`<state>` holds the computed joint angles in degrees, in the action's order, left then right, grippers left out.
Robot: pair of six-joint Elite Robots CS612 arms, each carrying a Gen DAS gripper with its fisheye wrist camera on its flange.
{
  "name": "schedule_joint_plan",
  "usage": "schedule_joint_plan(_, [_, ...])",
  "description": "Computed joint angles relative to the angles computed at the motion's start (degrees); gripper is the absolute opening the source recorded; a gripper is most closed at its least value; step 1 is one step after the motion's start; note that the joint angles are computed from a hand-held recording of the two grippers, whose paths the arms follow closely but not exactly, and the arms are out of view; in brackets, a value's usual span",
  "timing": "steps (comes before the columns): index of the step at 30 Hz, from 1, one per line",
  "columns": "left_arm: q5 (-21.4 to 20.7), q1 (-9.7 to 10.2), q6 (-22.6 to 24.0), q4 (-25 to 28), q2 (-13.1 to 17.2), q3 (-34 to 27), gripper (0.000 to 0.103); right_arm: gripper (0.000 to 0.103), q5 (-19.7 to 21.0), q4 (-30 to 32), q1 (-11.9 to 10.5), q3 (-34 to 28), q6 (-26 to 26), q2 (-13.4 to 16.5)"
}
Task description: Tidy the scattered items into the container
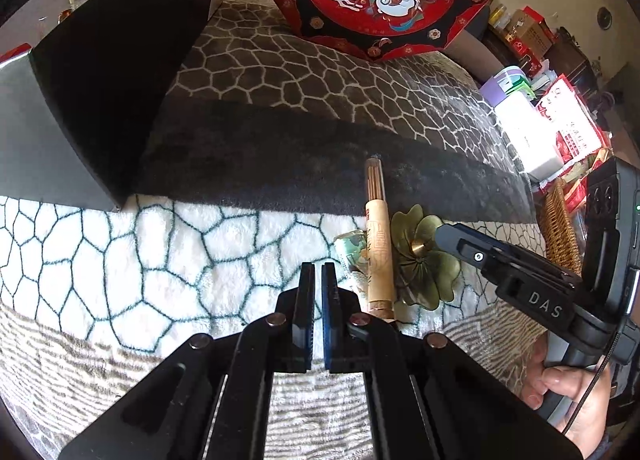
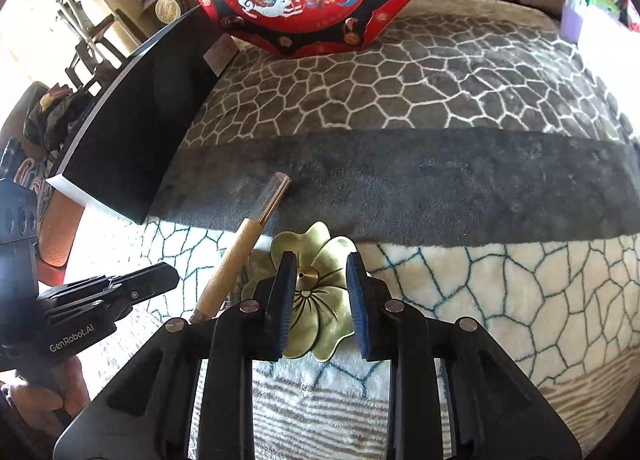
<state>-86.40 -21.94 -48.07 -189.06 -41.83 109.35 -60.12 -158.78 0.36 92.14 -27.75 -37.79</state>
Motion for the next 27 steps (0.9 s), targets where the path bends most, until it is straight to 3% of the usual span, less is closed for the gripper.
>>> schedule_joint_plan(2, [0.8,-0.12,-0.2,0.4,-0.2,0.6,0.003,0.025,1.1,0.1,-0.5,0.3,0.6,-0.3])
schedule_joint_plan(5, [3.4,-0.68,0.3,2.2,-0.8,1.4,0.003,0.027,0.3,-4.6,-1.4,1.8,3.5,-0.6])
schedule_joint_plan(9, [9.1,-1.83,1.6,5.3,-1.3,1.9,0.003,0.041,-2.3,-11.4,-2.6,3.2,7.6,-0.1])
schedule_joint_plan(10, [10.2,-2.03,1.6,5.7,-1.3,2.0,0.007,0.043,-3.7,-13.5,-2.7,3.6,7.9,0.0])
schedule_joint_plan(11, [10.5,-2.09,1.4,5.5,-1.1,2.1,0.016,0.045,-4.9,-15.1,-2.8,4.0,8.0,0.2])
schedule_joint_plan(12, [10.6,-2.1,1.0,4.8,-1.0,2.3,0.023,0.054,-6.2,-16.6,-2.8,4.2,8.3,0.3])
schedule_joint_plan(14, [11.7,-2.38,0.7,3.7,-0.7,2.7,0.046,0.071,-8.1,-19.1,-2.9,4.7,9.3,0.7])
schedule_joint_plan(16, [14.3,-3.08,1.0,4.0,-0.7,2.8,0.054,0.082,-9.7,-20.5,-3.0,4.8,10.0,1.1])
schedule_joint_plan(18, [16.4,-3.57,1.8,4.9,-0.7,2.7,0.06,0.1,-12.1,-21.6,-2.9,4.9,9.6,1.5])
schedule_joint_plan(25, [20.0,-4.16,3.4,4.7,0.4,2.2,0.071,0.103,-18.3,-25.2,-2.1,5.2,7.7,2.9])
schedule_joint_plan(27, [21.2,-4.59,4.4,4.7,0.7,2.1,0.075,0.103,-17.9,-26.1,-2.2,5.2,8.1,3.2])
